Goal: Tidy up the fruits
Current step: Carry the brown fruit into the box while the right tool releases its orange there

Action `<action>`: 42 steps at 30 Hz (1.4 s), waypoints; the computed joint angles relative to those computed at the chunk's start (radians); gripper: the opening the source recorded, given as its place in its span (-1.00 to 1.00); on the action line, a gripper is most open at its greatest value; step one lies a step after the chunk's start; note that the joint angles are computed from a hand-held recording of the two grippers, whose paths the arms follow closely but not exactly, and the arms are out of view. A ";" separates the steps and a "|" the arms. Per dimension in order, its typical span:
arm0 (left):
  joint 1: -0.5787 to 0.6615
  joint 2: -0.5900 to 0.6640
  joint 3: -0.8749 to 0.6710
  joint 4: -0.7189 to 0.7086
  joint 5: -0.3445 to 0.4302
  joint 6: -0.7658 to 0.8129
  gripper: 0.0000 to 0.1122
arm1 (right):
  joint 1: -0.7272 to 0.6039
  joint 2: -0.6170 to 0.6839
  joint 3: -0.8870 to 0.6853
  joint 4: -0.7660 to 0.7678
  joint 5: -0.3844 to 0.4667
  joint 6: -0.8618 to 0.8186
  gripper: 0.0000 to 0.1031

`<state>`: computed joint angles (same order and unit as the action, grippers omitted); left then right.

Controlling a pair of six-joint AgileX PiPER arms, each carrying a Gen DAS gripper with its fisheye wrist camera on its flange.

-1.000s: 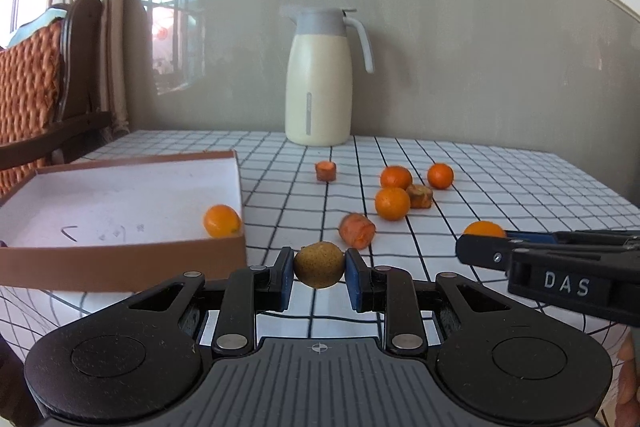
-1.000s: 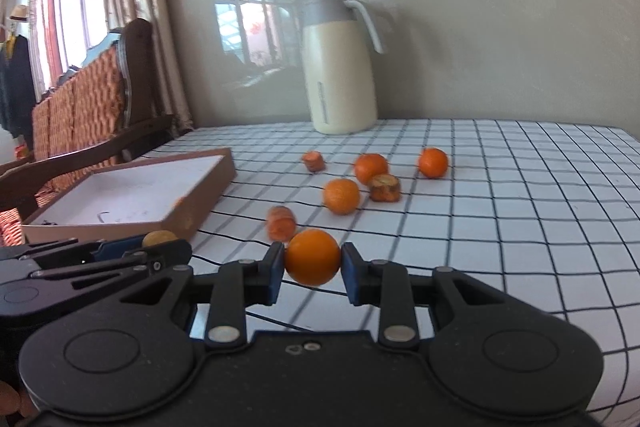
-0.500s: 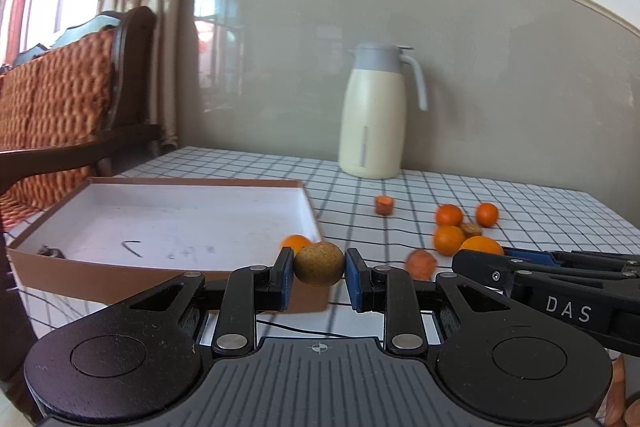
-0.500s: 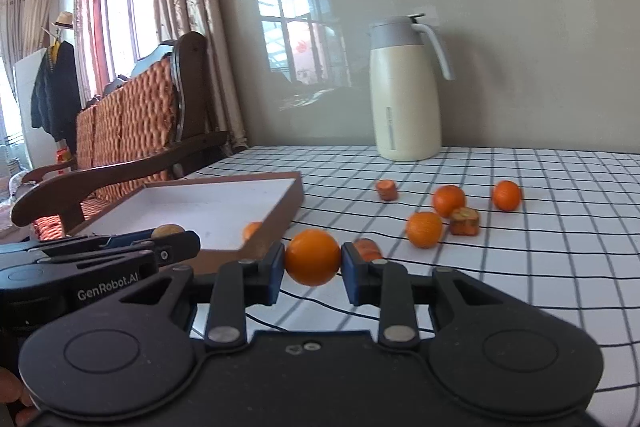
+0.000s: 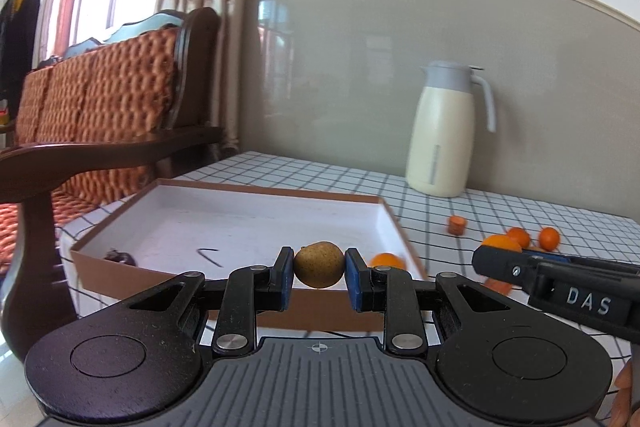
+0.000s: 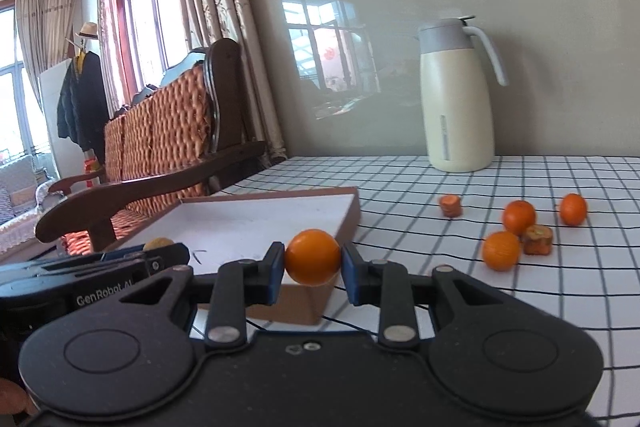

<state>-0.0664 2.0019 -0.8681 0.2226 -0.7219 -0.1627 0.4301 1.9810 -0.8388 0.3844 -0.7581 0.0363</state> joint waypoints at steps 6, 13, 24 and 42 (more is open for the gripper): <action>0.038 0.005 -0.013 -0.008 0.004 0.011 -0.51 | 0.014 0.038 -0.072 -0.013 0.027 0.006 -0.58; 0.086 0.018 -0.058 0.008 0.029 -0.003 -0.51 | 0.026 0.075 -0.143 -0.009 0.049 -0.003 -0.58; 0.141 0.071 -0.198 0.009 0.121 -0.017 -0.51 | 0.020 0.121 -0.244 0.035 0.096 -0.052 -0.57; 0.152 0.226 -0.500 -0.129 0.307 0.073 -0.51 | -0.028 0.255 -0.504 0.103 0.269 -0.151 -0.57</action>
<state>0.0856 2.2278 -1.3677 0.0931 -0.4147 -0.0901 0.4020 2.2356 -1.3430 0.4877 -0.4893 -0.1146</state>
